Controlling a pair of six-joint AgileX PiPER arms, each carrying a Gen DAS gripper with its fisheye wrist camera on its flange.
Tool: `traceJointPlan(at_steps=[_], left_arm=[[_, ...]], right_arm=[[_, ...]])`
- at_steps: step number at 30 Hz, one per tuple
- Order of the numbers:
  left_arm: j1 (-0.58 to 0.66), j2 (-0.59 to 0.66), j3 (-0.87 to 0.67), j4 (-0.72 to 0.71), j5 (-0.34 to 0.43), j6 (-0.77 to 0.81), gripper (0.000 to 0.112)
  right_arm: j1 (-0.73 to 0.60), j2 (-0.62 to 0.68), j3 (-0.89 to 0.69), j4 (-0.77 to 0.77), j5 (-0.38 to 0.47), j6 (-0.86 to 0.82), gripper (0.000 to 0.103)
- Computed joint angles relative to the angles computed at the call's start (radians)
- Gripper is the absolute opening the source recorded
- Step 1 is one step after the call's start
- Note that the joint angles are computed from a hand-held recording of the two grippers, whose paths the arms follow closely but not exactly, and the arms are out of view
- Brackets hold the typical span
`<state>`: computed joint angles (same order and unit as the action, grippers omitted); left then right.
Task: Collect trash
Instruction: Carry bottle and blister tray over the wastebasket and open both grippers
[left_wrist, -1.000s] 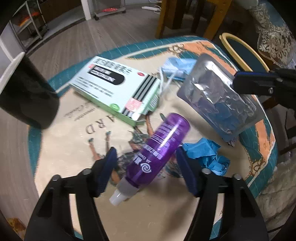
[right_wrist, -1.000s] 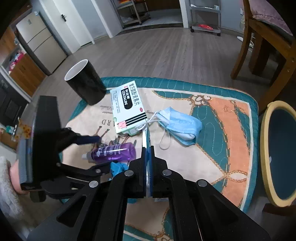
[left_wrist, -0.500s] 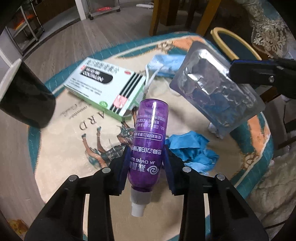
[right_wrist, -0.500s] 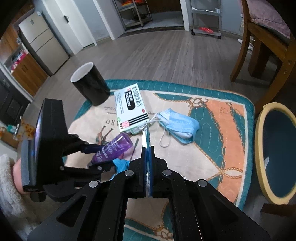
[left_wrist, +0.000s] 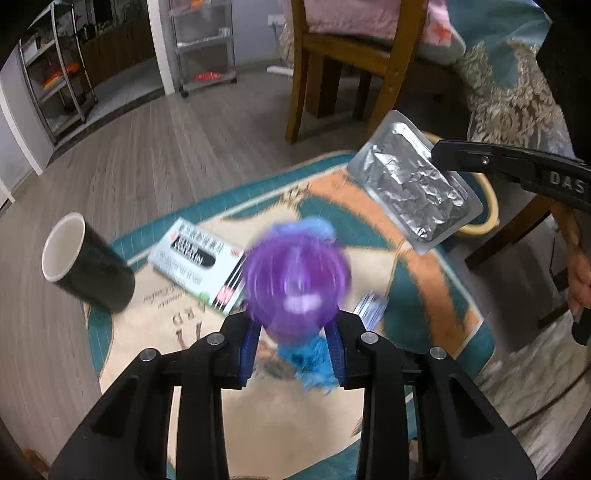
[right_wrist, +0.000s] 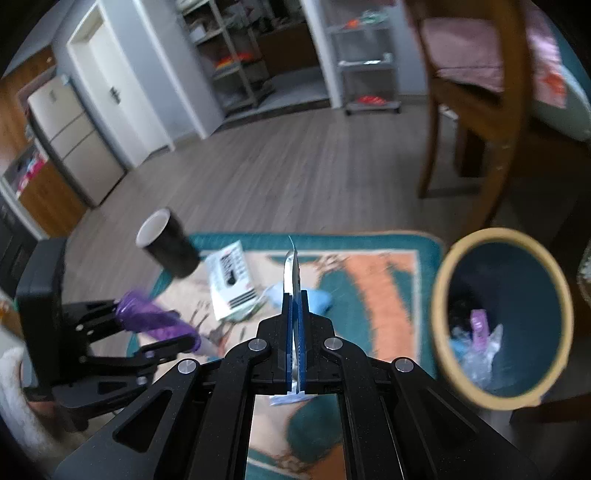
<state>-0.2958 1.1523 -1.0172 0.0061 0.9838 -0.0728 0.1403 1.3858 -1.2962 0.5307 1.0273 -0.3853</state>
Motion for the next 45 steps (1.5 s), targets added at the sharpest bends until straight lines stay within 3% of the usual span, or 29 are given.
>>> traceJointPlan(at_steps=[14, 21, 30, 34, 43, 45], left_arm=[[-0.208, 0.226, -0.254, 0.072, -0.014, -0.118, 0.032], [-0.297, 0.425, -0.469, 0.038, -0.019, -0.111, 0.032], [-0.353, 0.693, -0.760, 0.004, 0.034, -0.106, 0.032], [-0.342, 0.750, -0.809, -0.040, 0.020, -0.103, 0.032], [-0.369, 0.878, -1.010, -0.019, 0.067, -0.113, 0.032], [-0.368, 0.877, -1.013, -0.020, 0.062, -0.118, 0.040]], right_arm=[[-0.430, 0.115, -0.147, 0.120, 0.032, -0.137, 0.003], [-0.445, 0.212, -0.164, -0.030, -0.036, -0.087, 0.003], [-0.497, 0.315, -0.162, -0.052, -0.035, -0.074, 0.003], [-0.512, 0.345, -0.160, -0.066, -0.033, -0.052, 0.003], [-0.510, 0.354, -0.166, -0.063, -0.038, -0.030, 0.004], [-0.511, 0.355, -0.169, -0.065, -0.038, -0.031, 0.004]])
